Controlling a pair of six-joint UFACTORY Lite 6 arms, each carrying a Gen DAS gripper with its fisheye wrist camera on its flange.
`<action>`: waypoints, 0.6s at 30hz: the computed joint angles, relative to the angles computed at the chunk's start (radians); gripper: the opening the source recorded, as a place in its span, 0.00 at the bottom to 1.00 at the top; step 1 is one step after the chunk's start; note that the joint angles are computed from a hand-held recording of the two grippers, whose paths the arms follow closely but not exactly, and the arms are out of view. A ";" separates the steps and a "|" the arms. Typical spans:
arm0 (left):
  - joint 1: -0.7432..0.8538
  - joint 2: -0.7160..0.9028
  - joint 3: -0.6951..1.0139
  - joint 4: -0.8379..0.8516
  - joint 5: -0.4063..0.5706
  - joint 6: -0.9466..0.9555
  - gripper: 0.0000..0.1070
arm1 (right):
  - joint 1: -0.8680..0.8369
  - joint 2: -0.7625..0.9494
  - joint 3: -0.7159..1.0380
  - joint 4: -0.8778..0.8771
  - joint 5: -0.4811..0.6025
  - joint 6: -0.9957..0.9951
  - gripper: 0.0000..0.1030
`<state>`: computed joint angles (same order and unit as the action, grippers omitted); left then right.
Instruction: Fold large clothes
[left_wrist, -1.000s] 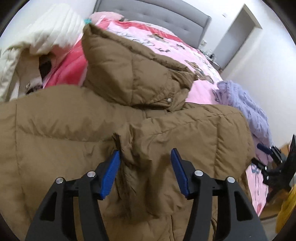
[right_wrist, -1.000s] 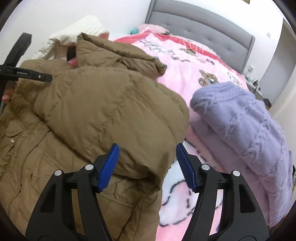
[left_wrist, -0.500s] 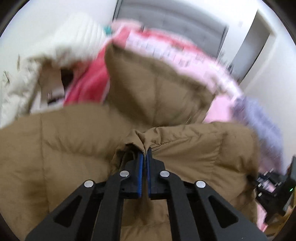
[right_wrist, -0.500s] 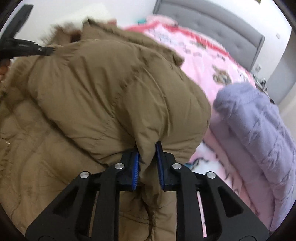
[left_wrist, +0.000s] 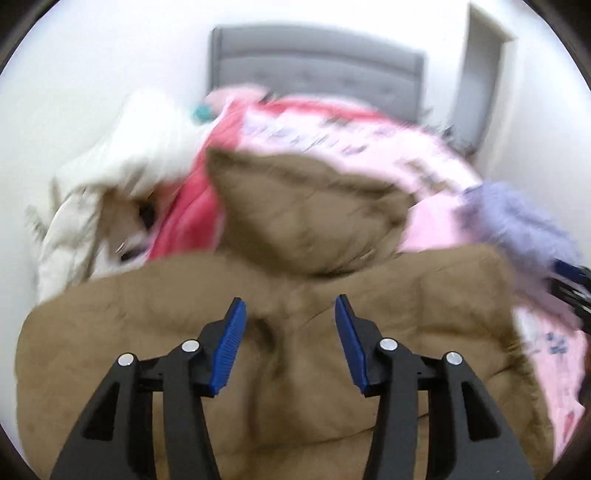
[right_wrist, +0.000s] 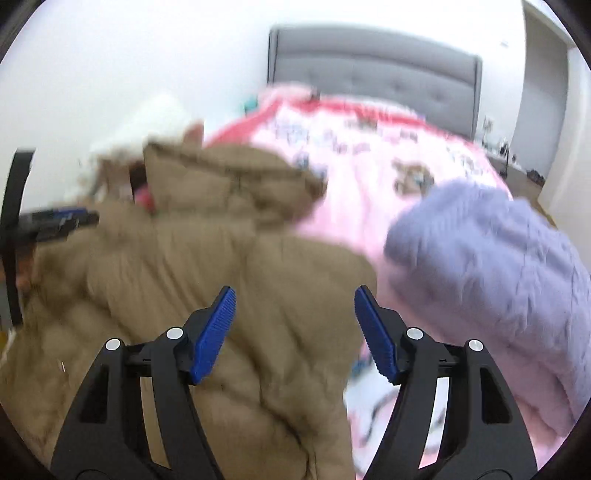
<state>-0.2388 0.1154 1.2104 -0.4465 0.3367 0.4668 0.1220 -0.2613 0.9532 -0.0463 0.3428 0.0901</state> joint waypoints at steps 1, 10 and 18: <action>-0.020 0.048 0.057 -0.043 0.038 0.049 0.56 | -0.019 0.070 0.038 0.039 -0.026 -0.045 0.53; -0.087 0.555 0.478 0.209 0.219 -0.239 0.57 | -0.041 0.570 0.294 0.172 -0.033 -0.103 0.46; -0.077 0.629 0.505 0.175 0.224 -0.194 0.58 | -0.076 0.688 0.293 0.390 -0.065 -0.347 0.46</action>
<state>-0.3163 0.7444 1.7158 -0.2711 0.5604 0.2724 0.0465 0.4262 1.2460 0.3440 0.2774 -0.2564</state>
